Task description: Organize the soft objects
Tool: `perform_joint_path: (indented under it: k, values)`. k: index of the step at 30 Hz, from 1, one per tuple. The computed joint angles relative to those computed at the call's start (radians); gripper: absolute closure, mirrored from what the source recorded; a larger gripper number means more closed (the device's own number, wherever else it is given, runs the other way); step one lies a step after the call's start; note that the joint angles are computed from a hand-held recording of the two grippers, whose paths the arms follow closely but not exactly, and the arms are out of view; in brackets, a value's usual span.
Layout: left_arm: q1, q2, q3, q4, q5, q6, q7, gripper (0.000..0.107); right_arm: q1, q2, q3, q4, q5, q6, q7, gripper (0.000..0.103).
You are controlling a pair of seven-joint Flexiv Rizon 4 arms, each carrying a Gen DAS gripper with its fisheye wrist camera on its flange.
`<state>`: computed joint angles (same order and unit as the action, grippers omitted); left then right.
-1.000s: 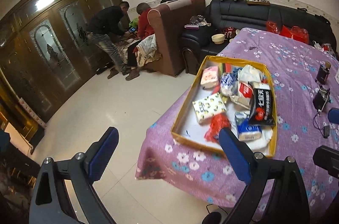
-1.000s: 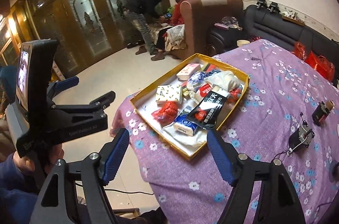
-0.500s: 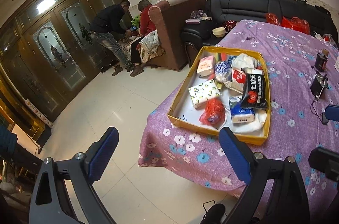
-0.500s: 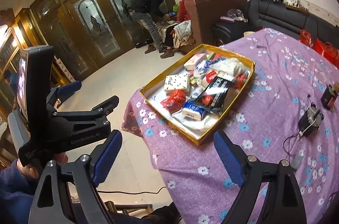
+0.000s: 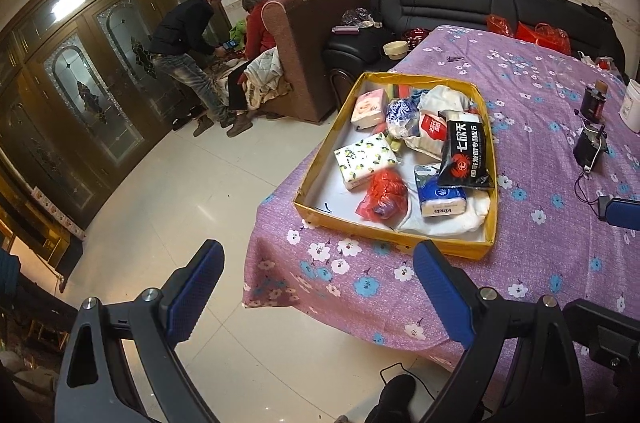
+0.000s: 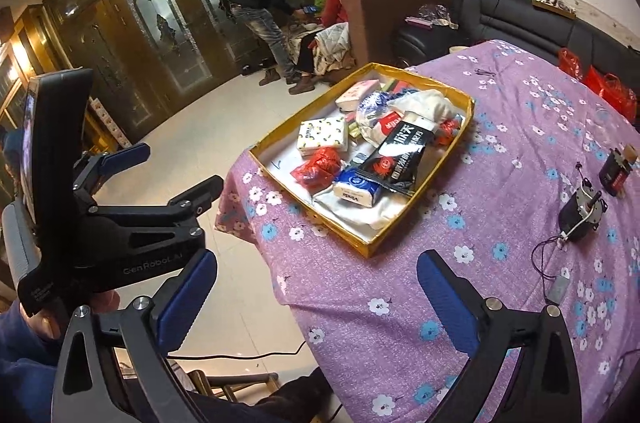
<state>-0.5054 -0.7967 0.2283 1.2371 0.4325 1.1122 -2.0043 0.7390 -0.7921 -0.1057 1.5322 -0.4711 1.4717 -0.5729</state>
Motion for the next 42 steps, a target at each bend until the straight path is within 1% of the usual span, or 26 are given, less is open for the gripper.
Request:
perform_joint_path:
  k: [6,12,16,20,35,42]
  values:
    - [0.022,-0.006,-0.020,0.007,-0.024,0.013,0.029,0.011,-0.012,-0.013,0.022,-0.028,0.006,-0.042,0.000,0.001]
    - [0.043,-0.010,-0.033,0.020,-0.061,0.027,0.055,0.011,-0.039,-0.040,0.072,-0.077,0.015,-0.085,-0.032,0.001]
    - [0.048,-0.017,-0.028,0.020,-0.079,0.031,0.062,0.011,-0.044,-0.054,0.082,-0.101,0.024,-0.094,-0.038,0.001]
    - [0.056,-0.023,-0.025,0.018,-0.094,0.032,0.067,0.011,-0.060,-0.076,0.112,-0.141,0.037,-0.123,-0.069,0.001]
    - [0.078,-0.048,-0.016,-0.005,-0.124,0.042,0.061,0.011,-0.065,-0.127,0.130,-0.260,0.060,-0.207,-0.148,0.001]
    - [0.088,-0.065,-0.025,-0.023,-0.141,0.045,0.085,0.011,-0.066,-0.139,0.121,-0.294,0.065,-0.235,-0.160,0.001]
